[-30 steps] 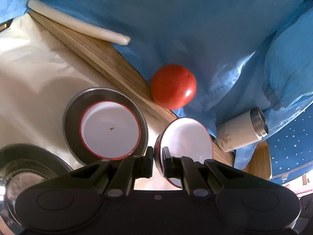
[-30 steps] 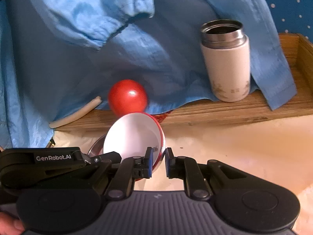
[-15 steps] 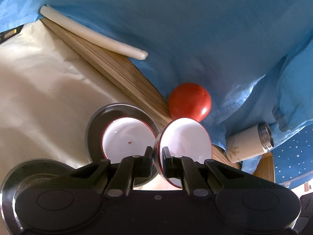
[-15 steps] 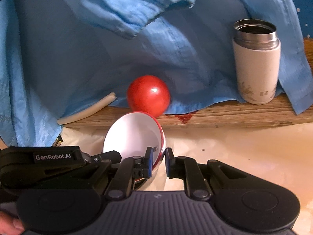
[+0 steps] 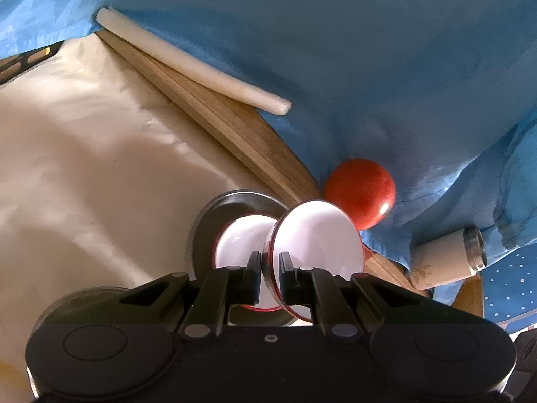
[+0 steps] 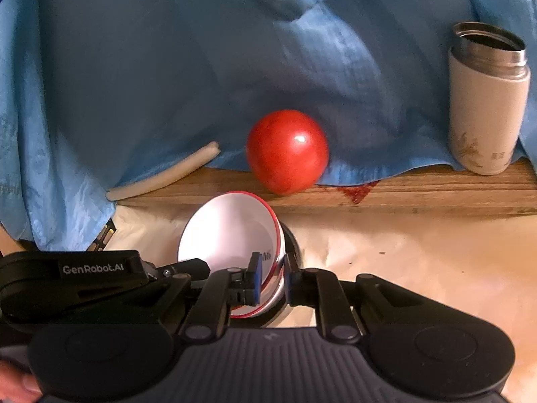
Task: Organize plates and bowls
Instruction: 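Carry the second white bowl with both grippers toward the steel bowl stack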
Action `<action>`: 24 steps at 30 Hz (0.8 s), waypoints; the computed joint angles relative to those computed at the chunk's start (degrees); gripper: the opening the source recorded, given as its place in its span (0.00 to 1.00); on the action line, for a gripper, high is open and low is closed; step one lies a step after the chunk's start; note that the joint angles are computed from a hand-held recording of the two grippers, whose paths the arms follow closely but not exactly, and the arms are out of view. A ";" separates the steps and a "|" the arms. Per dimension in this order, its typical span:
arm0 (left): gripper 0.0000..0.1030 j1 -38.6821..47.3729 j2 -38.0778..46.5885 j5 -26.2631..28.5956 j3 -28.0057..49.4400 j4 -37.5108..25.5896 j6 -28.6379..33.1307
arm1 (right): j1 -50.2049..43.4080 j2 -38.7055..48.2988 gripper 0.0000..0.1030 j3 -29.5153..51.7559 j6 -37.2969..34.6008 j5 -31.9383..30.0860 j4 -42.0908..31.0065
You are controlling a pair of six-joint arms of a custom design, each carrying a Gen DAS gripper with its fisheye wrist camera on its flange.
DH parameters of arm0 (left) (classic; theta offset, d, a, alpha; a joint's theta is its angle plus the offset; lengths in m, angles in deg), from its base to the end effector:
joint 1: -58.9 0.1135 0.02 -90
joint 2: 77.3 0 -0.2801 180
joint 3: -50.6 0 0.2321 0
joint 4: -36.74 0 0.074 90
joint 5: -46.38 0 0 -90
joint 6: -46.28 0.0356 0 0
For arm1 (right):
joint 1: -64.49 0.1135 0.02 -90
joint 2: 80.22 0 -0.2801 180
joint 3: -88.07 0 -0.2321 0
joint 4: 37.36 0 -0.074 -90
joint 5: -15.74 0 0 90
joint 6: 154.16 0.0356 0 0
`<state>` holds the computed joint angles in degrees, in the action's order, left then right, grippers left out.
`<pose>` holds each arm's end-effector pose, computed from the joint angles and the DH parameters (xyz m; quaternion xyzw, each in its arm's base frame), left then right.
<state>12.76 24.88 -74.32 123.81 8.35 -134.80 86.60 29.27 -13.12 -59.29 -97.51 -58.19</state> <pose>0.2477 -0.2315 0.1868 -0.4225 0.8268 -0.1597 0.3354 0.3463 0.1559 0.1756 -0.2043 0.9044 0.2603 0.2696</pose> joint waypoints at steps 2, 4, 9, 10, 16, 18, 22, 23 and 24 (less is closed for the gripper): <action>0.09 0.29 -0.25 0.33 -0.70 0.11 -0.43 | 0.44 0.35 0.14 0.24 0.16 0.03 -0.17; 0.09 0.59 -0.43 0.72 -1.36 0.31 -0.68 | 0.82 0.54 0.14 0.34 0.21 0.13 -0.28; 0.09 0.82 -0.90 1.10 -2.47 0.32 -1.19 | 1.70 1.10 0.14 0.89 0.45 0.38 -0.81; 0.09 0.79 -1.03 1.16 -2.71 0.31 -1.32 | 1.85 1.19 0.15 0.95 0.48 0.42 -0.86; 0.09 1.10 -1.02 1.94 -3.63 0.66 -1.51 | 2.71 2.03 0.15 1.32 0.76 1.00 -1.02; 0.09 1.24 -0.96 2.22 -3.81 0.78 -1.45 | 3.03 2.39 0.15 1.52 0.88 1.25 -0.99; 0.09 1.62 -0.64 2.99 -4.20 1.35 -1.22 | 3.25 2.84 0.15 1.65 1.00 1.49 -0.94; 0.09 1.68 -0.59 3.14 -4.34 1.52 -1.11 | 3.32 2.94 0.15 1.66 1.05 1.57 -0.88; 0.09 1.76 -0.46 3.24 -4.42 1.72 -1.06 | 3.36 3.13 0.15 1.84 1.04 1.60 -0.98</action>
<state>14.52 24.42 -71.08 119.39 10.07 -135.87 89.96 32.40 -11.29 -58.25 -95.91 -59.17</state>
